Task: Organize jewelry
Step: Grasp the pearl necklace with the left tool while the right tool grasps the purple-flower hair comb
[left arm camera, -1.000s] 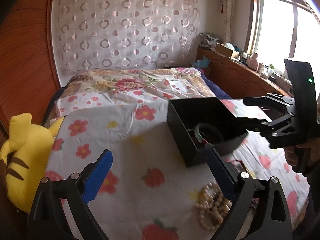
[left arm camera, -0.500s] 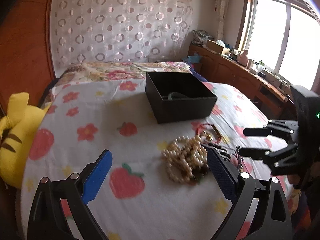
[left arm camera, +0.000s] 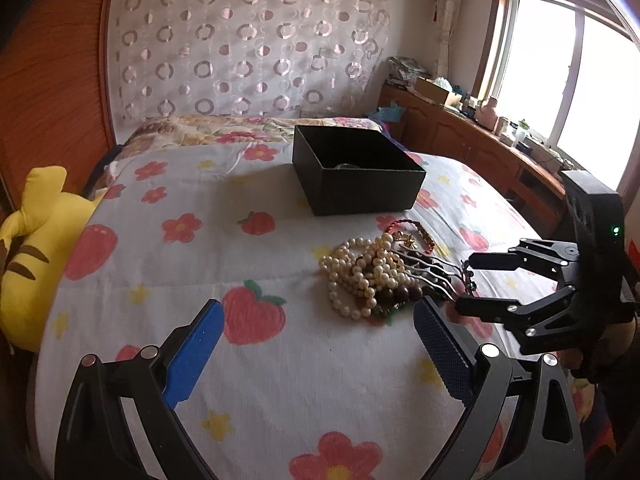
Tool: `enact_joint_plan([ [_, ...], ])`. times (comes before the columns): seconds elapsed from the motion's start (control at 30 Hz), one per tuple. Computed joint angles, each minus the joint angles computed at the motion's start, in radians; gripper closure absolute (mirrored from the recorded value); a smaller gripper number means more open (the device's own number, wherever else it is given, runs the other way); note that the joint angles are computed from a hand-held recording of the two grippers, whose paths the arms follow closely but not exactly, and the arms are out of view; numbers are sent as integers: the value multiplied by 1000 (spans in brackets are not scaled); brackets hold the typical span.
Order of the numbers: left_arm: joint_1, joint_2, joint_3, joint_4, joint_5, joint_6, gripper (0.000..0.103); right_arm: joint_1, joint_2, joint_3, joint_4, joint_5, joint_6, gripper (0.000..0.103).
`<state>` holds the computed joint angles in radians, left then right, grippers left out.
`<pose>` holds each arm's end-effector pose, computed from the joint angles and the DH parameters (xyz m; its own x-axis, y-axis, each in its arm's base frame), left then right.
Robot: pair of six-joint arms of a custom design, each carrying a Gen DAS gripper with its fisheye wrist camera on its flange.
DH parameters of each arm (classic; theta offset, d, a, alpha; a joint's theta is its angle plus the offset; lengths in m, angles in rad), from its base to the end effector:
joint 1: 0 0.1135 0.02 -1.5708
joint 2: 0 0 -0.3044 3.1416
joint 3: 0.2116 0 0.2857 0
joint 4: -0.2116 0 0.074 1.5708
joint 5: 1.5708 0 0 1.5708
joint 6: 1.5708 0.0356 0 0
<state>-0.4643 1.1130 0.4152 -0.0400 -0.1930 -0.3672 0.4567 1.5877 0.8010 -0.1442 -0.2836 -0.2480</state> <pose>0.1986 -0.0918 0.1798 -0.6736 -0.0567 -0.7369 0.0758 0.9865 -0.1452 0.2913 0.1542 0.1757 -0.5572 -0.5363 -0.6339 -0.7325 0.6771 0.0710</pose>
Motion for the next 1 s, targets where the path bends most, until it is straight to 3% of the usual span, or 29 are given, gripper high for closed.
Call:
enact_joint_plan([
  [0.23,-4,-10,-16,-1,1,-15,11,17,30,16,-7,45,-21,32],
  [0.37,1,-6,-18,4,11,-19,11,19,24,8,-3,54,-36,40],
  [0.5,-2,6,-17,9,13,-17,11,15,14,-3,1,57,-42,41],
  [1.0,2,120,37,69,64,20,11,-125,-158,-137,14,20,-49,41],
])
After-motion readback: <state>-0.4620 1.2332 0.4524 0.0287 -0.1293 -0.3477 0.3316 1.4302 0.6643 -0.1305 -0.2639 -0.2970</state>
